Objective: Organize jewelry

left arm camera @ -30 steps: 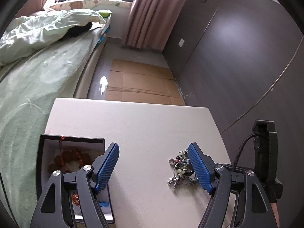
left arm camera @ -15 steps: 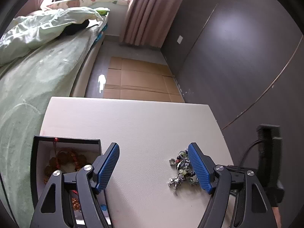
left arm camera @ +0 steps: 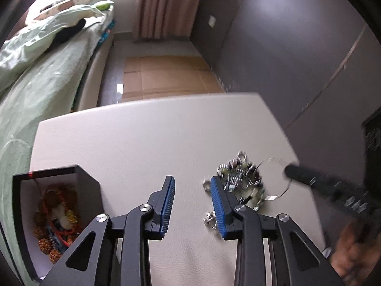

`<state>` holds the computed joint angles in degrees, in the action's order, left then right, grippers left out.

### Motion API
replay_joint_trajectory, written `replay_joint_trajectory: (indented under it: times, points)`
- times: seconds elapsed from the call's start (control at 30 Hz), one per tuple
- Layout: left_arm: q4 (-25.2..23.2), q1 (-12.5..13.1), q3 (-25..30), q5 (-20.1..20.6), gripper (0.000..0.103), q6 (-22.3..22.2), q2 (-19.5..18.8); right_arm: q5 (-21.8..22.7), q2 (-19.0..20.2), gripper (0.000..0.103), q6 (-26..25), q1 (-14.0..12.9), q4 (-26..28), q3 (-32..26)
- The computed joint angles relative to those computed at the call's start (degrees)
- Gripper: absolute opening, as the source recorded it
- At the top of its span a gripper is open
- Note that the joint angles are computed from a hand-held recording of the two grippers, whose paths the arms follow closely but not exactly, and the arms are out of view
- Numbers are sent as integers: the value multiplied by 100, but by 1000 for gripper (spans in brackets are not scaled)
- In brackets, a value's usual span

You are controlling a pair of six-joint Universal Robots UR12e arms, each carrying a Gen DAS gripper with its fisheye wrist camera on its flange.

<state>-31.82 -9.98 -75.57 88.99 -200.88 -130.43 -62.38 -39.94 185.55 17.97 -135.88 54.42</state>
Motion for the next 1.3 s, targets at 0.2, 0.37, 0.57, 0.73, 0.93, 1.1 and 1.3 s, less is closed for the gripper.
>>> replay_joint_trajectory:
  times: [0.2, 0.37, 0.57, 0.73, 0.93, 1.1, 1.3]
  points:
    - [-629, -84, 195, 335, 33, 566, -120, 203, -90, 4, 275, -80, -422, 196]
    - [-881, -124, 319, 456, 33, 810, -206, 356, -176, 4, 583, -143, -893, 390]
    - [-856, -174, 438, 579, 33, 967, -291, 465, -186, 4, 752, -165, -1080, 427]
    - [-807, -191, 539, 553, 34, 1100, -364, 530, -191, 4, 775, -178, -1119, 455]
    - [-640, -191, 565, 460, 33, 1221, -410, 529, -198, 4, 791, -185, -1124, 470]
    - [-616, -176, 558, 304, 13, 1262, -406, 530, -205, 4, 780, -185, -1128, 488]
    - [-565, -136, 435, 169, 13, 1121, -304, 602, -207, 4, 785, -182, -1176, 485]
